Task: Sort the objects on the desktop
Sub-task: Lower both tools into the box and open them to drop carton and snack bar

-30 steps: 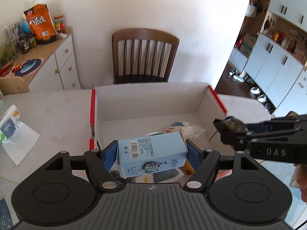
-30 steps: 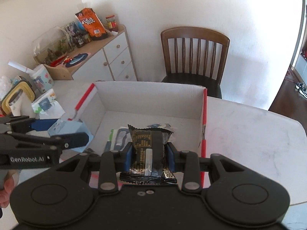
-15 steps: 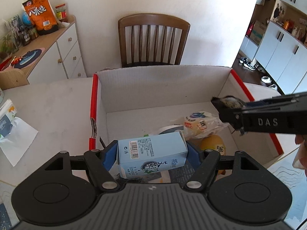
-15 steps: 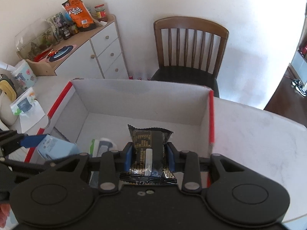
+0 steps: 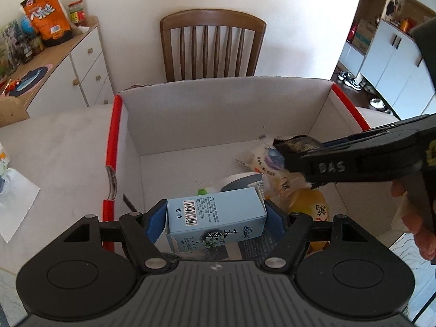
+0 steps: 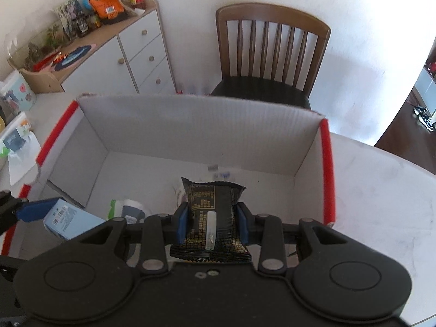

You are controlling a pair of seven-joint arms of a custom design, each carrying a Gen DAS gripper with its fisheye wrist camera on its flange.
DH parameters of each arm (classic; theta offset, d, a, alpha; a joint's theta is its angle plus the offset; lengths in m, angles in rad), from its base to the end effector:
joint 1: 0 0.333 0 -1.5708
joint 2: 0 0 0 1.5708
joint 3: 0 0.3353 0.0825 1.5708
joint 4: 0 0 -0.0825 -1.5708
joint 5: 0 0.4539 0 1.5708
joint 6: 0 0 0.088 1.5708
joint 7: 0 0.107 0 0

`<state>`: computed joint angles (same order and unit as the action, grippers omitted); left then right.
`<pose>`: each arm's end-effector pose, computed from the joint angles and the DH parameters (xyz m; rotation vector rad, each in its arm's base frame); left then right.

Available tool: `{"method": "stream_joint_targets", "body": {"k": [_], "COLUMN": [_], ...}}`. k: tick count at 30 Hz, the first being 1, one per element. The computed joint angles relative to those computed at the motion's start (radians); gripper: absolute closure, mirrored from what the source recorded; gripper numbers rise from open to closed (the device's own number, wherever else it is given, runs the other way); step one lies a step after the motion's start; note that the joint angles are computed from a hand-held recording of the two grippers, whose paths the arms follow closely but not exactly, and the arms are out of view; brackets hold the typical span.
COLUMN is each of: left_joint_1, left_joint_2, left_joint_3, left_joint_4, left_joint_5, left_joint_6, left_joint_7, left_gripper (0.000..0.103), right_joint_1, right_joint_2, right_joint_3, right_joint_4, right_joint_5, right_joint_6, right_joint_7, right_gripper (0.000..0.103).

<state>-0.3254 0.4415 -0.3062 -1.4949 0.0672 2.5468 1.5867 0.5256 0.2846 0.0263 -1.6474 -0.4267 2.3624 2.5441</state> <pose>0.6713 -0.4391 0.4917 -1.2729 2.4761 -0.8481 0.6442 0.3882 0.4890 -1.7149 2.0629 -0.4985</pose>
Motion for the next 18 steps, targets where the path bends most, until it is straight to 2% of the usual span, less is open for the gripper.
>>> {"method": "stream_joint_targets", "body": {"k": [11,16,18], "left_joint_1": [-0.049,-0.060,-0.060], "left_joint_2": [0.000,0.002,0.000], "left_joint_3": [0.034,0.040,0.038], "left_joint_4": [-0.011,-0.011,-0.015], "left_joint_5": [0.128,0.171,0.177], "left_joint_6": [0.019,0.011,0.011], "left_joint_7": [-0.020,-0.016,-0.014], "left_gripper": [0.029,0.029,0.029], "right_joint_1": [0.004,0.011,0.013], "right_joint_2": [0.022,0.023,0.023], "right_joint_3": [0.001,-0.001,-0.002], "right_joint_4": [0.013,0.011,0.011], "right_joint_5": [0.032,0.028,0.023], "right_joint_6": [-0.018,-0.025,-0.024], "right_joint_7": [-0.028,-0.015,-0.014], "right_gripper": [0.068,0.064,0.057]}}
